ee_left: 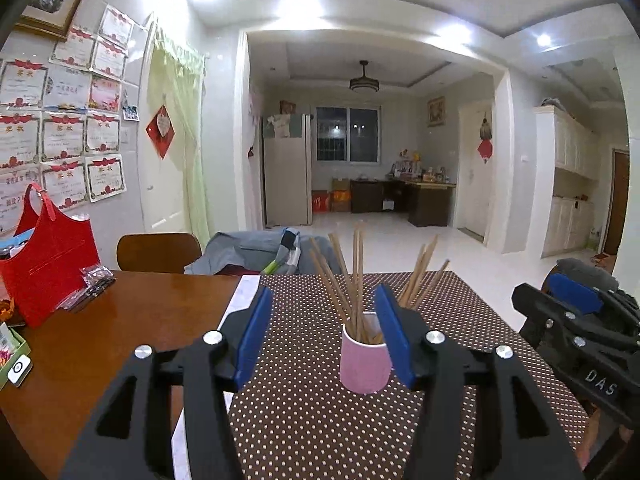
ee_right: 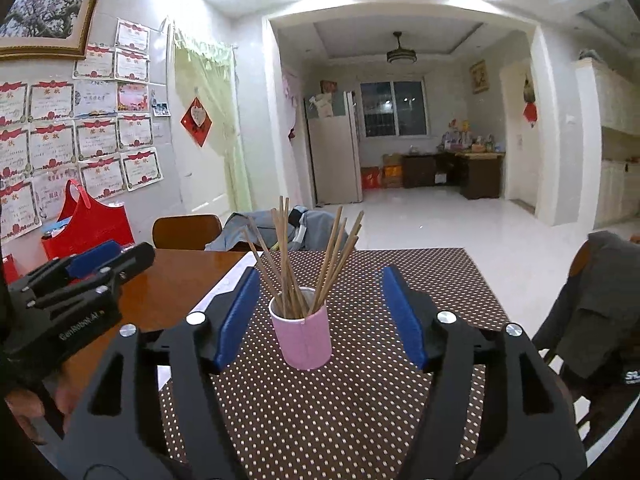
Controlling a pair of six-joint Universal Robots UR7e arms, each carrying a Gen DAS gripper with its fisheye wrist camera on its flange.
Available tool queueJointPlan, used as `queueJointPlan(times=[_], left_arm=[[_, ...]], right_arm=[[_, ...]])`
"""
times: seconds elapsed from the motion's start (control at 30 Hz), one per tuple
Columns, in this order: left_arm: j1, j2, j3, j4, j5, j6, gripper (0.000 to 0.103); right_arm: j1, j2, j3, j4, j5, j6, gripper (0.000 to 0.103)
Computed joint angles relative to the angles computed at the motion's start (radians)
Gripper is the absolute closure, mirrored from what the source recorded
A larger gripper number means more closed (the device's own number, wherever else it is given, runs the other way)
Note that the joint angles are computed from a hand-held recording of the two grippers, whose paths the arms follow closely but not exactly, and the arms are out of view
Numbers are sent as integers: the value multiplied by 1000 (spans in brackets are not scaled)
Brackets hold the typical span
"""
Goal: Organize utensils
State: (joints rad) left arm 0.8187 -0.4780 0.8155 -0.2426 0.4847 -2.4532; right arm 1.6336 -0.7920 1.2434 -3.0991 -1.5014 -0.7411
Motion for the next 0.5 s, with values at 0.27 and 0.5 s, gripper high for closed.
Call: queueJointPlan(times=[0.27, 0.5], left_arm=[[-62, -115, 270, -258, -46, 135, 37], [-104, -173, 396, -328, -57, 131, 37]], right_arm=[[-6, -95, 173, -125, 8, -5, 25], [-17, -169, 293, -198, 38, 3, 21]])
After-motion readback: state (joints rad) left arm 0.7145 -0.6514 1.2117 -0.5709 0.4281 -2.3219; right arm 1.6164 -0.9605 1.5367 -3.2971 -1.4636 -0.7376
